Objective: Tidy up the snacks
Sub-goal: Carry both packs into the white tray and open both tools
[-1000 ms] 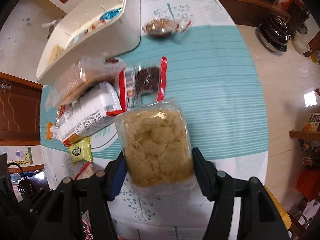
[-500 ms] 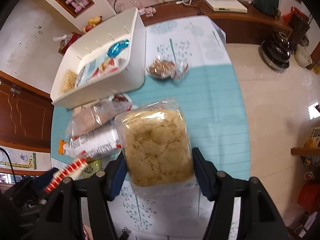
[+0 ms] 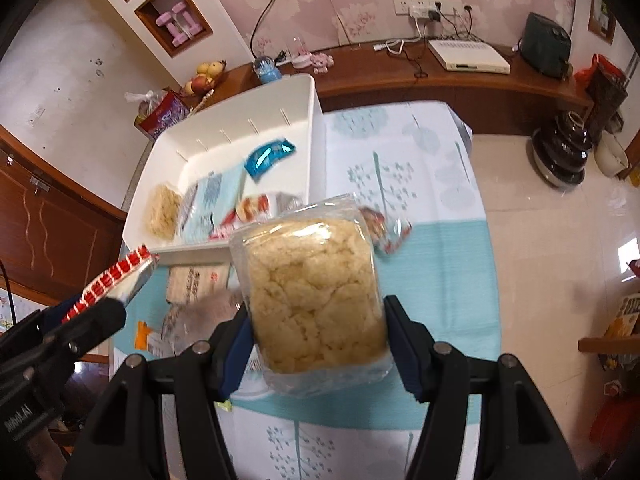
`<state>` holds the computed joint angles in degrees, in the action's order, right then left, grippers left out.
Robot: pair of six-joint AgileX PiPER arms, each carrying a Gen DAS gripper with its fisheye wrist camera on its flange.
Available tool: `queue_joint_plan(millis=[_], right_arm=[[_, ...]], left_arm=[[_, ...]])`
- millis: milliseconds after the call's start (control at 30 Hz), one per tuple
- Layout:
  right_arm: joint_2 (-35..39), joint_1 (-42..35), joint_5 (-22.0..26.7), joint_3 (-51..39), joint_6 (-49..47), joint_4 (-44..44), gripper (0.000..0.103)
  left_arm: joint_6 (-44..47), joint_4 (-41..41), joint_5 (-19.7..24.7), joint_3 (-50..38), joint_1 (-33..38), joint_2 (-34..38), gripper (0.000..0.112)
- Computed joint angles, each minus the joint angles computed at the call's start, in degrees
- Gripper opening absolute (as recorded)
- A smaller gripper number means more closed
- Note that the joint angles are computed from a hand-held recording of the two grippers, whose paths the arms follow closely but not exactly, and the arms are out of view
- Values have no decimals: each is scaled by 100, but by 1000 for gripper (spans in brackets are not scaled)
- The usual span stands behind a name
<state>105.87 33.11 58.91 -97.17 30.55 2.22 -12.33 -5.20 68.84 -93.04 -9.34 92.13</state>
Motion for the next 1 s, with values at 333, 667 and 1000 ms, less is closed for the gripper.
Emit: queue_joint_plan(millis=[333, 667, 1000], right_arm=[[1142, 254, 378, -1727, 408, -655, 62], [2310, 516, 268, -3232, 267, -1215, 62], [3459, 618, 485, -4694, 74, -1378, 62]], left_arm=[[938, -582, -602, -488, 856, 691, 48], [1655, -1052, -1305, -596, 1489, 1430, 48], [2416, -1610, -2054, -285, 1872, 1802, 48]])
